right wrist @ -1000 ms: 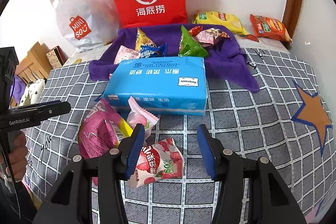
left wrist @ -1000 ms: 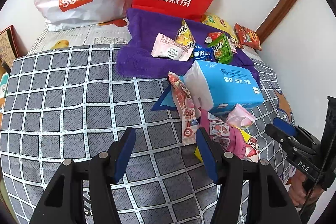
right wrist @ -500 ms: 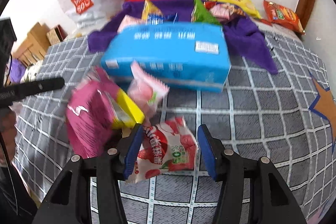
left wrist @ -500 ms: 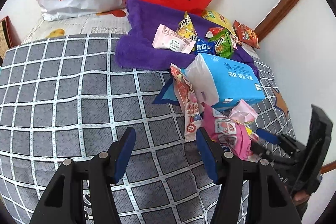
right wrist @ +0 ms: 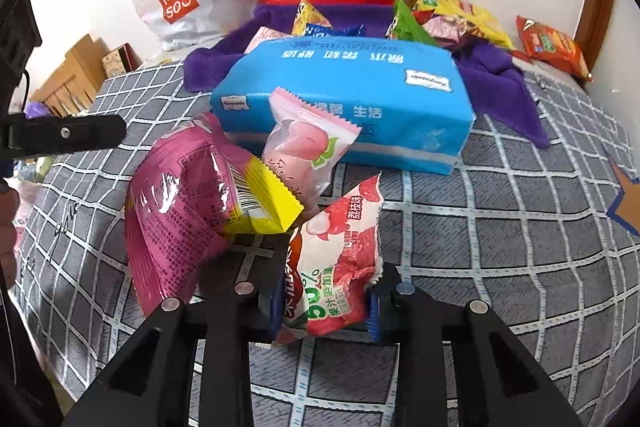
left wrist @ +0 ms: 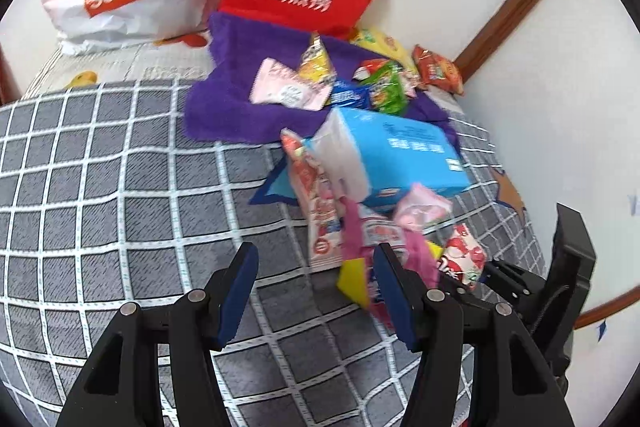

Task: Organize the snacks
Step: 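Grasp the white-red strawberry bag with the right tool while the left tool grasps the pink bag, then lift the strawberry bag and pink bag and carry them over the purple towel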

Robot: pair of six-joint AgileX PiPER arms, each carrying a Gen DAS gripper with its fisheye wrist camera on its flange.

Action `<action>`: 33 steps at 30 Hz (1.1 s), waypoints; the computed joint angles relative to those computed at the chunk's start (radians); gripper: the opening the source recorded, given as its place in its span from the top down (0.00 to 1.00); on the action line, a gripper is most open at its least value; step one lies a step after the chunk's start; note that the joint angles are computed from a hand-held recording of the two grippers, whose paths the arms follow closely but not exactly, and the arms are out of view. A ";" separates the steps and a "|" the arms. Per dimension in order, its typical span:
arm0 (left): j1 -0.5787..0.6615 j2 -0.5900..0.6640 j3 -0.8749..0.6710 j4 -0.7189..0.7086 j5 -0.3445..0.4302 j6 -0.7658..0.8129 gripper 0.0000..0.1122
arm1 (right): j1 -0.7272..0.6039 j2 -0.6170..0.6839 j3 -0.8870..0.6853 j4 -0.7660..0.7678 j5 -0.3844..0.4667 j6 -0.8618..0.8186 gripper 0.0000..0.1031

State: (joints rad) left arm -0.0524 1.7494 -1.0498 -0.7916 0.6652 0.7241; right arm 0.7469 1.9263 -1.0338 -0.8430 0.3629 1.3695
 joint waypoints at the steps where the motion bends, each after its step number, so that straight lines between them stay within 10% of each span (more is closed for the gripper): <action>1: -0.006 -0.005 0.002 -0.002 -0.003 0.003 0.49 | 0.003 -0.007 0.009 -0.026 0.004 0.025 0.71; 19: -0.281 0.064 -0.046 0.293 -0.110 -0.300 0.34 | -0.071 -0.187 0.220 -0.222 -0.047 0.268 0.71; 33: -0.310 -0.045 0.028 0.379 -0.147 -0.417 0.45 | -0.098 -0.298 0.306 -0.303 -0.088 0.308 0.71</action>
